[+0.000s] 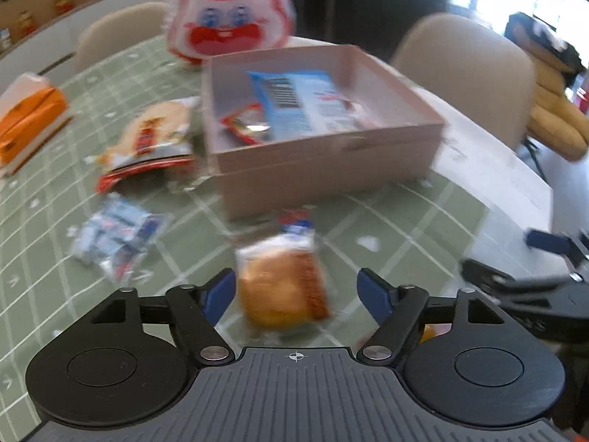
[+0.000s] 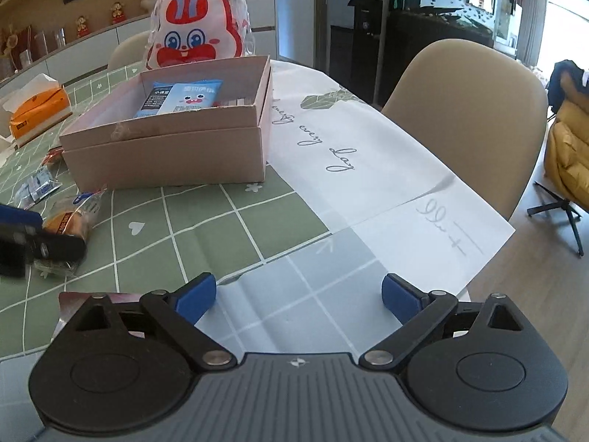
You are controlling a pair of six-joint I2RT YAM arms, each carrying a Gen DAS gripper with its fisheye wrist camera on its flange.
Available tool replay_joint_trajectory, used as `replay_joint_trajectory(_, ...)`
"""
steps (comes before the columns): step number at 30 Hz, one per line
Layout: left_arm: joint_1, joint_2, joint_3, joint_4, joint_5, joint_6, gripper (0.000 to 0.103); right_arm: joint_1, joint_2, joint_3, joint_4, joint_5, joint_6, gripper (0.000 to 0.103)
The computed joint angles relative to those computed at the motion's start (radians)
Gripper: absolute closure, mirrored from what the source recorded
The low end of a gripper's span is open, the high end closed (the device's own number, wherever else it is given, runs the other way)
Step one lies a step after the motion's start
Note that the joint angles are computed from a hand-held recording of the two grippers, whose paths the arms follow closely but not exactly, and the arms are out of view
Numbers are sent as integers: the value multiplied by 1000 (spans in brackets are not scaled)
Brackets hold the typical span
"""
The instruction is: Organize snacks
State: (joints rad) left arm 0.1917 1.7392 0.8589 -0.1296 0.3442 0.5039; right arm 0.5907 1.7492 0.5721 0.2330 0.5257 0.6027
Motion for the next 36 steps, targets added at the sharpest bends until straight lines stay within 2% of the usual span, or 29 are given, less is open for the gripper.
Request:
replay_joint_trajectory(4, 6, 96, 88, -63, 1, -17, 23, 4, 4, 2, -4, 7, 14, 1)
replay_joint_trajectory(9, 8, 143, 142, -77, 37, -52, 24, -34, -23, 20, -64, -67, -34, 0)
replay_joint_trajectory(16, -11, 129, 119, -71, 8, 15, 25, -52, -54, 28, -119, -138, -91, 1)
replay_joint_trajectory(18, 0, 114, 113, -88, 13, 19, 37, -32, -75, 44, -175, -131, -58, 10)
replay_joint_trajectory(19, 16, 111, 124, -124, 29, 26, 39, -14, -90, 44, -190, -119, -37, 14)
replay_joint_trajectory(25, 199, 113, 183, -396, 194, 119, 41, 209, -185, 14, -177, 27, 68, 15)
replay_joint_trajectory(27, 260, 94, 167, -440, 197, 180, 41, 274, -156, 44, -173, 35, 59, 25)
replay_joint_trajectory(29, 311, 85, 166, -484, 199, 240, 41, 310, -101, 88, -181, 23, 40, 43)
replay_joint_trajectory(32, 382, 77, 170, -547, 202, 311, 41, 334, 4, 169, -214, 46, 64, 44)
replay_joint_trajectory(36, 457, 80, 194, -627, 216, 392, 41, 347, 73, 200, -213, 101, 116, 44)
